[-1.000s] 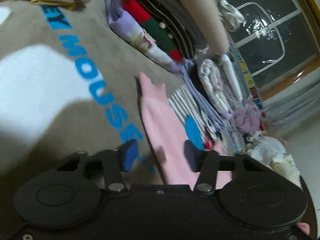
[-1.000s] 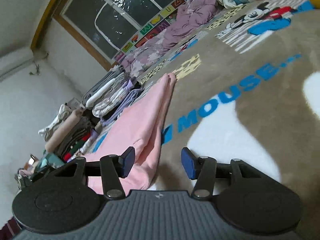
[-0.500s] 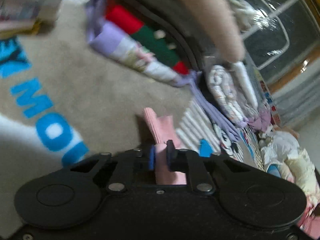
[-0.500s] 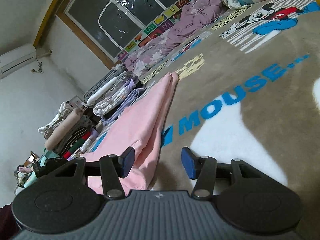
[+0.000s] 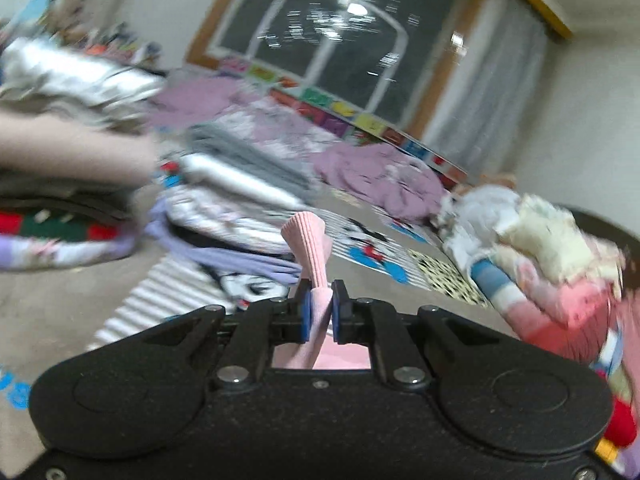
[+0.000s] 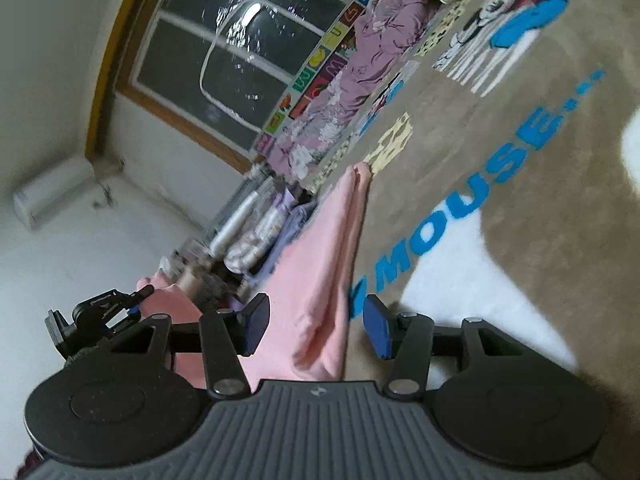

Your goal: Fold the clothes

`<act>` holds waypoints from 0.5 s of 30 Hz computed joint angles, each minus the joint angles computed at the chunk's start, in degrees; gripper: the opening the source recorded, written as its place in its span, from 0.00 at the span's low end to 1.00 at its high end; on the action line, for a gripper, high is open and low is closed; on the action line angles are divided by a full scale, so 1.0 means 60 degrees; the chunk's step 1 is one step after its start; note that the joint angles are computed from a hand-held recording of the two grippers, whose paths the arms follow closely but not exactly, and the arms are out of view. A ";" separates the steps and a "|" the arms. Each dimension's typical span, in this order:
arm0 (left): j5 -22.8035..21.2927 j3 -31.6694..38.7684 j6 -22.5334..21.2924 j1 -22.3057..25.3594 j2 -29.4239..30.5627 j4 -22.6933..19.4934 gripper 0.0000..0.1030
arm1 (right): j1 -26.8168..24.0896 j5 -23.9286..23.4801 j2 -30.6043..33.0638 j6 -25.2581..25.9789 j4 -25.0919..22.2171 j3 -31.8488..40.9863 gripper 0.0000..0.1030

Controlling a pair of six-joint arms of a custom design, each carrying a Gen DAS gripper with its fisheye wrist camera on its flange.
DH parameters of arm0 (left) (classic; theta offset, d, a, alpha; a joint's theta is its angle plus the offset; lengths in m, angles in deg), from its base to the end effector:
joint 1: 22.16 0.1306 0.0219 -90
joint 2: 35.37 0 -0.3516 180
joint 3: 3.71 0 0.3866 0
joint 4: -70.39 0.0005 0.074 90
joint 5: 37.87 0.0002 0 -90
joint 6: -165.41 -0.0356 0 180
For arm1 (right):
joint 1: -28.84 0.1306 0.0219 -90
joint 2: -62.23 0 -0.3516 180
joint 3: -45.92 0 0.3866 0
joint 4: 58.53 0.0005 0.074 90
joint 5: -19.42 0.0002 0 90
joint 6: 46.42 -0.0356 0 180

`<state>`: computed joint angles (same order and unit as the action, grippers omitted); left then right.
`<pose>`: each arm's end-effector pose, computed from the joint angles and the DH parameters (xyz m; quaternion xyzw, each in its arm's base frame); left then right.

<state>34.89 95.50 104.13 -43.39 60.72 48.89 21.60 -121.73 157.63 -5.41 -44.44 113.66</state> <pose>0.5141 -0.1889 0.4670 -0.1399 0.7944 -0.1341 0.5757 0.4905 -0.0349 0.2784 0.0984 0.7509 0.5157 0.4005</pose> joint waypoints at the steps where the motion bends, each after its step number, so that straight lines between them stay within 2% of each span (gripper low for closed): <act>1: -0.0175 0.0247 -0.0218 -0.0243 0.0195 -0.0088 0.07 | -0.0030 -0.0070 0.0069 -0.0260 0.0254 -0.0004 0.51; 7: -0.0631 0.1518 -0.0985 -0.1364 0.1337 -0.0560 0.07 | -0.0126 -0.0237 0.0378 -0.1287 0.1199 0.0026 0.52; 11: -0.0678 0.2426 -0.1632 -0.1904 0.2180 -0.0975 0.07 | -0.0203 -0.0287 0.0593 -0.2119 0.2057 0.0038 0.60; 15: -0.0541 0.3223 -0.2004 -0.2268 0.2961 -0.1452 0.07 | -0.0339 -0.0259 0.0774 -0.2985 0.2905 -0.0010 0.63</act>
